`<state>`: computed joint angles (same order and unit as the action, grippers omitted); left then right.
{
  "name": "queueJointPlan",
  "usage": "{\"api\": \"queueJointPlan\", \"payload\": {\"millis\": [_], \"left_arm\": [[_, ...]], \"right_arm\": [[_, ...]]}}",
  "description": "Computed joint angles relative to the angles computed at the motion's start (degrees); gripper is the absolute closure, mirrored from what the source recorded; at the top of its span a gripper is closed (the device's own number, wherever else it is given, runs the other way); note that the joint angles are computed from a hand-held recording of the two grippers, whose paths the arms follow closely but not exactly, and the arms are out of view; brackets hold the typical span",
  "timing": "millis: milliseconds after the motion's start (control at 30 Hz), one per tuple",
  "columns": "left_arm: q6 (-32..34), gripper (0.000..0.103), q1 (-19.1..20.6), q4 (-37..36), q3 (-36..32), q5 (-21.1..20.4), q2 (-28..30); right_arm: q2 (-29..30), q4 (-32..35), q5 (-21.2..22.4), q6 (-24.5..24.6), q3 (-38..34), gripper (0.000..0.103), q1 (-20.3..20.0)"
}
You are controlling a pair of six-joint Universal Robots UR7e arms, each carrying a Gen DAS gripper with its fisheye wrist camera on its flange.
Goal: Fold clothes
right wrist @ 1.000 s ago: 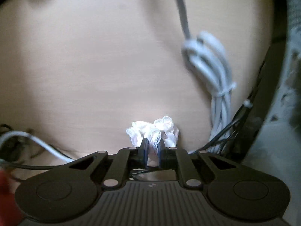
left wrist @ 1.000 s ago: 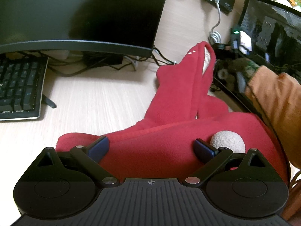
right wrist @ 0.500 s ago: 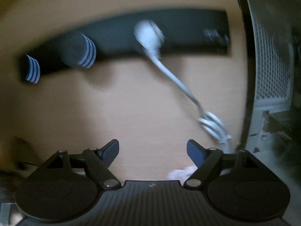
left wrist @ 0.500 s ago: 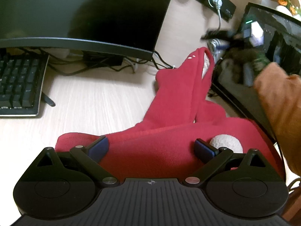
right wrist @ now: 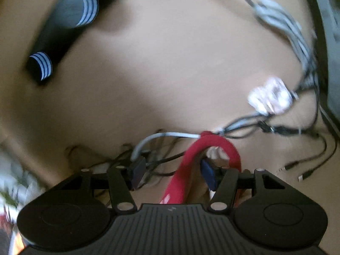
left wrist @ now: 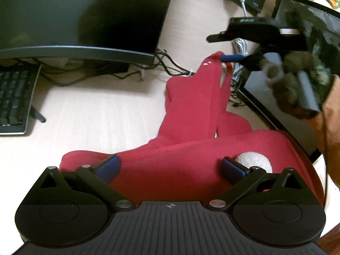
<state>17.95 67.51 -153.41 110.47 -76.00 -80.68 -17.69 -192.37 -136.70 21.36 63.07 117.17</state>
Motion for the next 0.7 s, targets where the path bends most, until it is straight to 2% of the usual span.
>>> {"api": "queueJointPlan", "payload": {"millis": [67,200,267,367,433,467,500,600,633,700], "left_arm": [[-3.68,0.000,-0.46,0.73,0.11,0.29,-1.48],[-9.57,0.000,-1.02,2.51,1.38,0.63,-5.17],[-10.65,0.000,-1.11,3.93,2.04,1.00,-6.79],[-11.29,0.000,-0.62,6.06,2.62,0.04,-8.62],[-10.48,0.000,0.18,7.23,2.53,-1.79,-9.68],[-9.95,0.000,0.59,7.85,2.44,-2.70,-10.21],[-9.46,0.000,0.96,8.43,2.42,-3.15,-10.81],[-9.89,0.000,2.30,10.28,1.84,-3.48,-12.48],[-10.29,0.000,2.75,11.14,1.54,-3.43,-13.14],[-10.66,0.000,4.18,12.39,0.74,-4.50,-14.27]], "right_arm": [[0.03,-1.74,3.45,2.51,0.13,0.045,-1.59],[-0.65,-13.25,16.55,3.53,3.03,0.044,-3.75],[-1.11,-19.34,21.20,0.71,5.10,0.041,-2.53],[-2.23,-24.94,27.54,-4.84,8.61,0.038,0.56],[-2.99,-26.89,29.37,-8.83,11.10,0.037,4.07],[-2.87,-27.08,29.14,-10.74,11.68,0.034,6.11],[-2.26,-26.56,26.91,-12.15,11.75,0.032,8.43],[1.28,-21.89,15.21,-13.99,9.34,0.030,16.06],[2.87,-20.18,11.02,-13.05,8.34,0.030,18.17],[6.52,-16.21,2.37,-8.18,6.50,0.030,21.62]]}}
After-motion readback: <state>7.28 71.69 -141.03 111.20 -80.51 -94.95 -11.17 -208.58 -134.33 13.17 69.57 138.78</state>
